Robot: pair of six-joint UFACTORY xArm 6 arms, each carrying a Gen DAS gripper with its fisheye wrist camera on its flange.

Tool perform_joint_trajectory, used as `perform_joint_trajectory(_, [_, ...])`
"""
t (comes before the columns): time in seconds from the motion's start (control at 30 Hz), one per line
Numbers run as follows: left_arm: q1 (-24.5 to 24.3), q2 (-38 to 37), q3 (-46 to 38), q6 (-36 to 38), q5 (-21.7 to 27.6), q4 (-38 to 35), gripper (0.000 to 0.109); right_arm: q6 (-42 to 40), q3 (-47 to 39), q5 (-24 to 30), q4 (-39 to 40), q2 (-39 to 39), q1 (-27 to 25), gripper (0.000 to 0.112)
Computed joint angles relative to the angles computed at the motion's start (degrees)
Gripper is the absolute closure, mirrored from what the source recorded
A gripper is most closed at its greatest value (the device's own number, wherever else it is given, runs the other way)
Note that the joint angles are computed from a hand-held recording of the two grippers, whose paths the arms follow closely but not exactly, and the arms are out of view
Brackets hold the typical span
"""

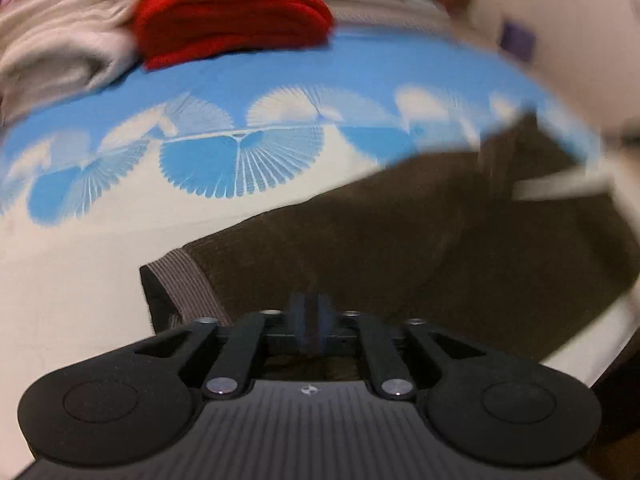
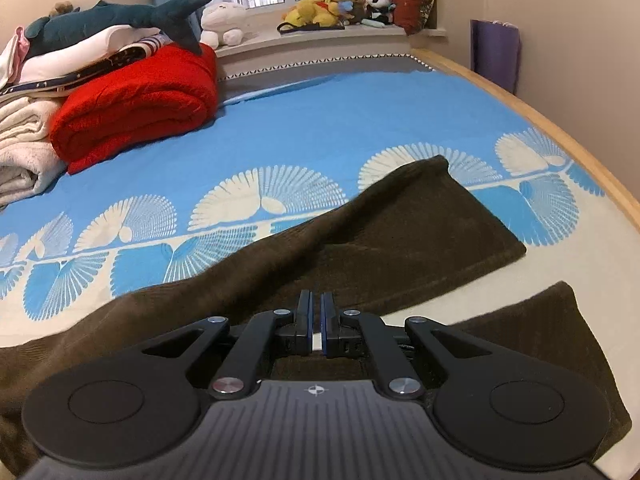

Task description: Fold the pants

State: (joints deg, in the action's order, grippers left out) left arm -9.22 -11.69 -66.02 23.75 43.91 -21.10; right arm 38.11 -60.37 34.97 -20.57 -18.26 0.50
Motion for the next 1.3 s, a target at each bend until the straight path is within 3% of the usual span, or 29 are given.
perform_joint_trajectory(0.07, [3.0, 2.6, -3.4, -5.6, 6.5, -4.4, 0.081, 0.5, -0.3, 0.7, -0.5, 0.2, 0.2, 0.109])
perform_joint_trajectory(0.17, [5.8, 7.9, -8.6, -12.7, 16.0, -6.4, 0.067, 2.0, -0.7, 1.2, -0.9, 0.7, 0.2, 0.109])
perform_joint_trajectory(0.27, [7.7, 12.5, -11.7, -17.7, 20.9, -8.0, 0.062, 4.8, -0.9, 1.1, 0.0, 1.0, -0.3, 0.109])
perform_joint_trajectory(0.3, [7.8, 13.8, -12.7, -19.2, 21.4, -7.9, 0.054, 5.7, -0.8, 0.8, 0.7, 1.2, -0.5, 0.109])
perform_joint_trajectory(0.37, [7.9, 15.9, -14.2, -22.8, 21.1, -7.0, 0.050, 7.5, -0.8, 0.1, 2.3, 1.6, -0.9, 0.109])
perform_joint_trajectory(0.63, [7.3, 20.9, -19.7, -32.5, 19.0, -3.0, 0.050, 11.2, -1.9, -7.2, 9.7, 5.7, -4.4, 0.109])
perform_joint_trajectory(0.67, [6.8, 21.3, -20.2, -33.0, 18.4, -1.7, 0.055, 10.7, -2.4, -7.9, 11.5, 6.8, -4.8, 0.109])
perform_joint_trajectory(0.7, [6.3, 21.2, -20.3, -33.6, 18.2, 0.4, 0.067, 10.1, -2.9, -8.9, 13.8, 8.2, -5.3, 0.109])
perform_joint_trajectory(0.8, [5.8, 21.7, -21.7, -35.2, 18.8, 4.7, 0.082, 8.4, -5.4, -11.6, 20.6, 13.2, -6.1, 0.108])
perform_joint_trajectory(0.9, [5.1, 21.9, -22.8, -36.1, 18.2, 6.8, 0.084, 6.9, -9.0, -13.3, 25.0, 18.8, -6.3, 0.108])
perform_joint_trajectory(0.97, [4.8, 21.9, -23.2, -36.7, 17.5, 7.7, 0.085, 5.9, -11.7, -13.8, 27.5, 22.7, -6.1, 0.100])
perform_joint_trajectory(1.17, [4.7, 22.0, -24.2, -37.2, 18.7, 8.7, 0.085, 7.7, -19.7, -10.8, 26.7, 32.2, -5.7, 0.084])
perform_joint_trajectory(1.3, [5.0, 22.7, -25.3, -37.3, 19.5, 8.3, 0.085, 8.0, -23.6, -9.2, 27.2, 36.8, -5.5, 0.082])
